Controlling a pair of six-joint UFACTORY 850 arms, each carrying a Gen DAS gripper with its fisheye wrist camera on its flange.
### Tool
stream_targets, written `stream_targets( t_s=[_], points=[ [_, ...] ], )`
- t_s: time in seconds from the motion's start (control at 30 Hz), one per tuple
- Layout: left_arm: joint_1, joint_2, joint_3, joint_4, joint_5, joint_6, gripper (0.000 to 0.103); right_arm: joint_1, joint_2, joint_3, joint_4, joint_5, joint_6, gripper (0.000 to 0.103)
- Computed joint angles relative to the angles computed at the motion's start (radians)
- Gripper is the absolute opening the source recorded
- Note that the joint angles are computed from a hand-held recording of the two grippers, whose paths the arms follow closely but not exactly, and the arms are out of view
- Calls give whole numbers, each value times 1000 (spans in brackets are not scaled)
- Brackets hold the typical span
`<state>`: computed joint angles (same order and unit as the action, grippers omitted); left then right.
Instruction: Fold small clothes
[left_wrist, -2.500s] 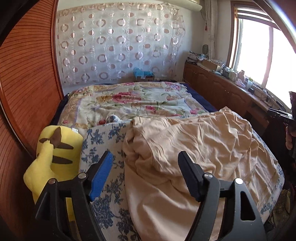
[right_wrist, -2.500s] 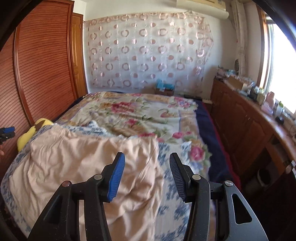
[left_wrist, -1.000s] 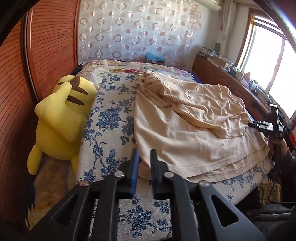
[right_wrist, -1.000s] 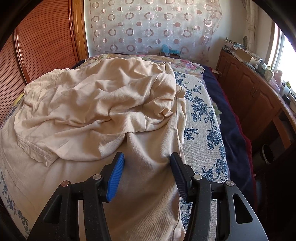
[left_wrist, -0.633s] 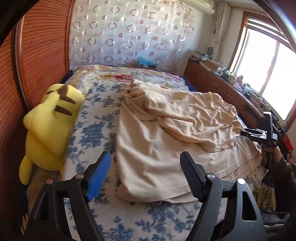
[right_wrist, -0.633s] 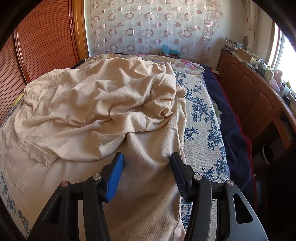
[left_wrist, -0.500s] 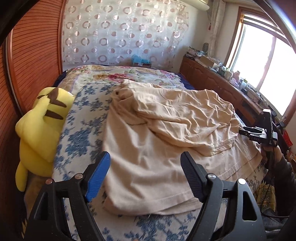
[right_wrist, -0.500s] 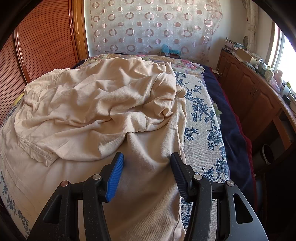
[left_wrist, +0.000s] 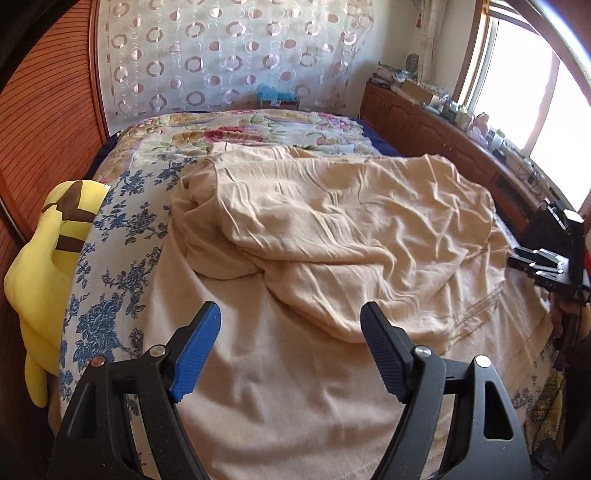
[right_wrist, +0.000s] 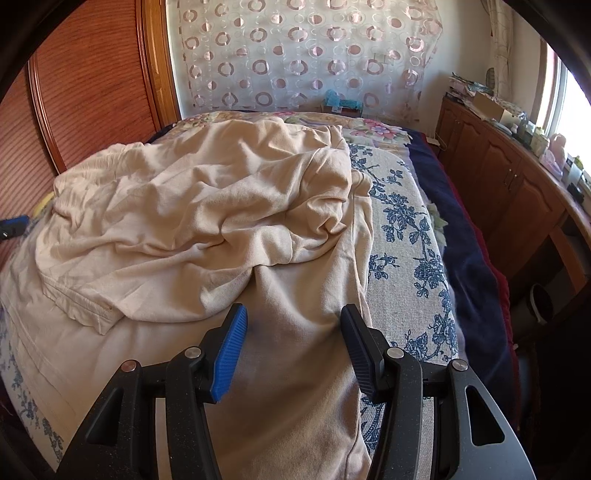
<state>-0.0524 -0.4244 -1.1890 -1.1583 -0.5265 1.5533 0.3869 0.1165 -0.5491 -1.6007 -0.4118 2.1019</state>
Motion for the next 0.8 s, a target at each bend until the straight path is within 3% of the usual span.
stream_targets(
  t_s=[0.23,0.3,0.5,0.63,0.8],
  points=[
    [-35,-36,-12,135,76,-117,79,-57,35,7,-195,90,210,52],
    [-40,-32,0,105,101,-78,79,-83,25,-8,-223,129,237,52],
    [-53,-22,39,-58,152,107,85,-120,-41,-70,-143,178,157,49],
    [-50,-25,32,-45,147,93,86,-130,-91,-113,32,181,-28,47],
    [-50,-26,30,-44,146,91,87,-136,-131,-145,101,148,-106,46]
  ],
)
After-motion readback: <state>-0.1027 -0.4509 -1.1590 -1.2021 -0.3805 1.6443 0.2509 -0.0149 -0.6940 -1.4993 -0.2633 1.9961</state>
